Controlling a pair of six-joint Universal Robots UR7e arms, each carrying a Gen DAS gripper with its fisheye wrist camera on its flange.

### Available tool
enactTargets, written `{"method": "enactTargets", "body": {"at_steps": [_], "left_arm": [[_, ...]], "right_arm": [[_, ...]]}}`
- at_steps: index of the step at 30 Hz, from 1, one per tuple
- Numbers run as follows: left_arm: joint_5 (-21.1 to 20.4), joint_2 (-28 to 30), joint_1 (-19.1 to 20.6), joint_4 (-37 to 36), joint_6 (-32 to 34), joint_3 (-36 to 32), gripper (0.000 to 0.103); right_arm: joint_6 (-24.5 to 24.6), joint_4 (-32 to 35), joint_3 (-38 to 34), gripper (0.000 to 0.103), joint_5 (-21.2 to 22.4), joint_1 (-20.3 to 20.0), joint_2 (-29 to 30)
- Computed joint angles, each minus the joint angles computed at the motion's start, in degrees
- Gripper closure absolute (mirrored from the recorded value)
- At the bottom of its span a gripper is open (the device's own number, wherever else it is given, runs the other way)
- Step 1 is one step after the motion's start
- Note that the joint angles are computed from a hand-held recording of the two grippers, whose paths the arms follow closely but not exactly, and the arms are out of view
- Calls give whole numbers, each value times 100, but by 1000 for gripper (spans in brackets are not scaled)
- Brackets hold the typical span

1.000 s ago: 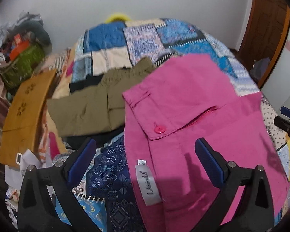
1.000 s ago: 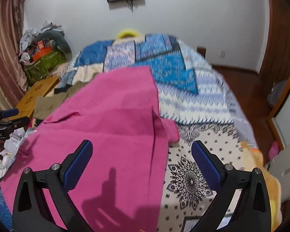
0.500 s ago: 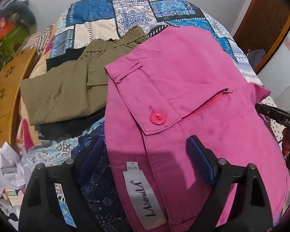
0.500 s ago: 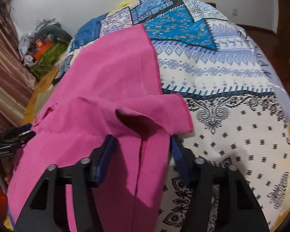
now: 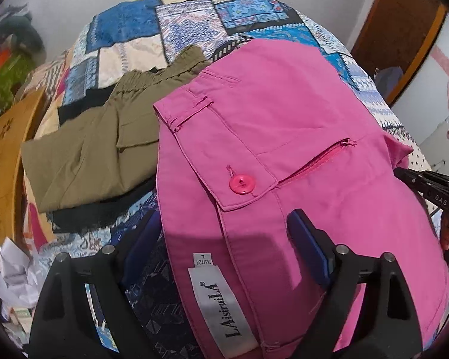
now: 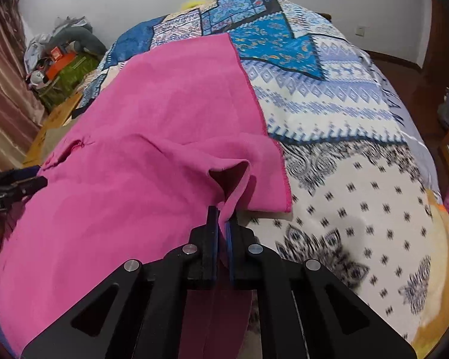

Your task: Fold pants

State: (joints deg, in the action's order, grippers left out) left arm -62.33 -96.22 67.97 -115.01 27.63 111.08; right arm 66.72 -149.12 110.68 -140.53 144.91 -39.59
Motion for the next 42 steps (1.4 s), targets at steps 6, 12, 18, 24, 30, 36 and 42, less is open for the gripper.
{"method": "enactTargets", "body": {"at_steps": [6,12,18,24,30,36,42], "left_arm": [[211,-131,-95,-302,422,204,16],[370,-241,48,-444,494,179,16],[527,-299,-23,-770,675,167,16],[436,-45,-96,-1003,600,-10,16],[391,330,-99,-991,398,-184,16],[-2,675,-9,-508,-61,-448,16],[189,717,-58,-743,243,-111,16]], "right_arm": [[517,317,66,100,16,148,-139],[1261,1201,-8,100,-55,315,-301],[1335,1563,-55,91,-339,517,-444],[1423,1256,41,51,-792,419,-576],[991,723,131,44,-1011,207,-600],[617,-221,448,44,-658,-244,-617],[-101,-1246,668,60,147,-571,-366]]}}
